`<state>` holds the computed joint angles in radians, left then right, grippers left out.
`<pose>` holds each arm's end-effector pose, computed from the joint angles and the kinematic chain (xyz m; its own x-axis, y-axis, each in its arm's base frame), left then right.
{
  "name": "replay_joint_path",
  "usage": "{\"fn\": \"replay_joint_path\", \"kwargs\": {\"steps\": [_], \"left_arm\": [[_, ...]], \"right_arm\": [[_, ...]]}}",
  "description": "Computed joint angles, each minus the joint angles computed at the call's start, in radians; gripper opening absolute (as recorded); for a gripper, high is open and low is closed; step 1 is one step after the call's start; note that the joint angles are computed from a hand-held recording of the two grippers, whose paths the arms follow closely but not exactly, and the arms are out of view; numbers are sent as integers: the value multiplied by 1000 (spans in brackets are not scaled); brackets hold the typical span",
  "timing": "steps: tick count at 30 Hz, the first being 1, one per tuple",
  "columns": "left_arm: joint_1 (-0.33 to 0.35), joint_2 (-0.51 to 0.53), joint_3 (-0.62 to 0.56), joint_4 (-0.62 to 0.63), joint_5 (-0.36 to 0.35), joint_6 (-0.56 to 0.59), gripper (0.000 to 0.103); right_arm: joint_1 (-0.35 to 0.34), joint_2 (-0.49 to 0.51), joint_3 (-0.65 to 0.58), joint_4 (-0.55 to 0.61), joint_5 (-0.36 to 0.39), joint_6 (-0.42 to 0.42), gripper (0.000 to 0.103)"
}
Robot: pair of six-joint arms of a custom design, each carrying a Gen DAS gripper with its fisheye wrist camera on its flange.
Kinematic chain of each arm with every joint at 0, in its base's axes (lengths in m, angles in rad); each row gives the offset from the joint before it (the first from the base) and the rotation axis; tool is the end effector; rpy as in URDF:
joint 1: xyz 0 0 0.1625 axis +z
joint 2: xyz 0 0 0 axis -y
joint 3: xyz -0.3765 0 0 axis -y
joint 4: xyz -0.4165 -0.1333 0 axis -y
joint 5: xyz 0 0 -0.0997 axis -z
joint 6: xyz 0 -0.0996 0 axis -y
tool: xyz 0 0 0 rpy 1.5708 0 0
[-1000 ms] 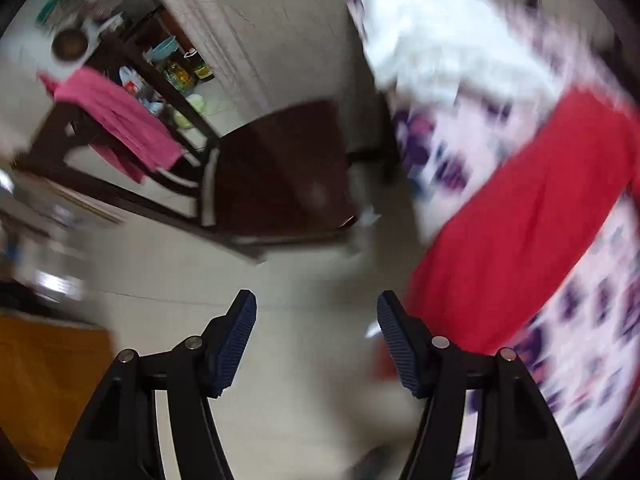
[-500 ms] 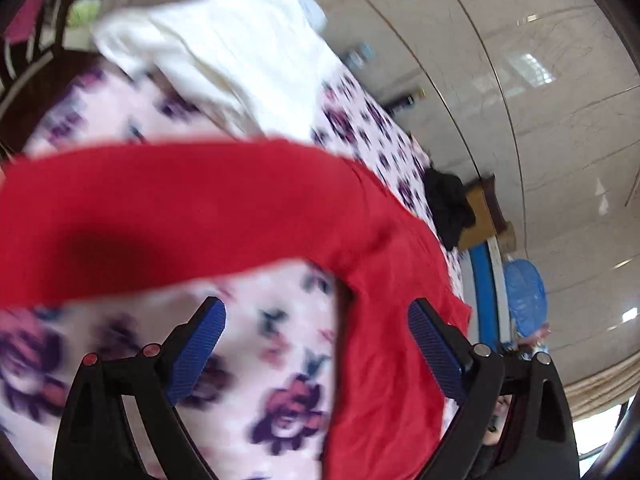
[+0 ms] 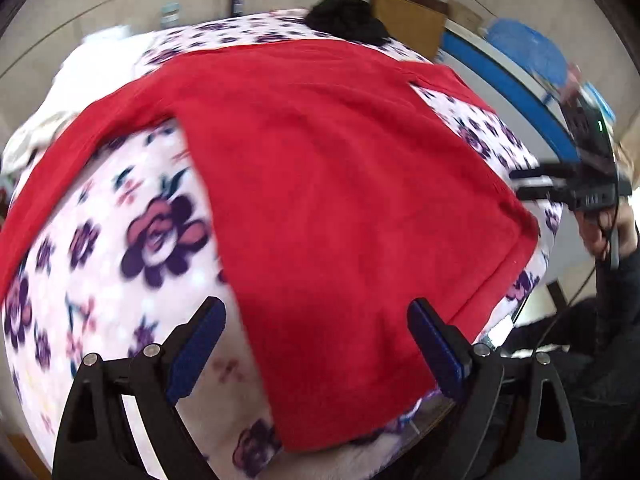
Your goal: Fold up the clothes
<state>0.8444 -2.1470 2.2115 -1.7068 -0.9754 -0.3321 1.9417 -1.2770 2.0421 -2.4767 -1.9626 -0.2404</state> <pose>-0.0684 -0.3617 0.3762 -0.8263 0.2484 -0.5055 0.4158 0.8744 -0.2499 0.2777 -0.4511 0.1572 -0.7700 -0.4966 0.4006 -0.5583 0.8284 -0.0463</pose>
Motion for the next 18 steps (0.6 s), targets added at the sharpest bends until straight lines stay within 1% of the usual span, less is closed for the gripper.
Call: {"fn": "replay_joint_path", "kwargs": {"steps": [3,5,6,9,15,16,17,18], "left_arm": [[44,-52,6,5,-45,-75,95],[63,-64,-3,28,-67,-116,95],[80,-71,-6,24,-98,-119,95],[152,-43,-16,-30,-233,-125,95],[136,-37,11,-101,-247,-127,94],[145,-28,14,-123,-266,-121,94],[160,-13,19,-151,-291,-115,92],[179,2,20,-177,-327,-107,90]], "right_arm": [[-2,-11,40,-43,-40,-1,77],[-6,-16,53,-43,-42,23,77],[-9,-23,61,-43,-37,33,77],[-18,-44,79,-40,-17,42,77],[-17,-65,115,-64,-11,47,77],[-20,-72,120,-63,2,49,77],[-24,-79,124,-57,17,52,74],[-27,-85,127,-52,31,54,72]]}}
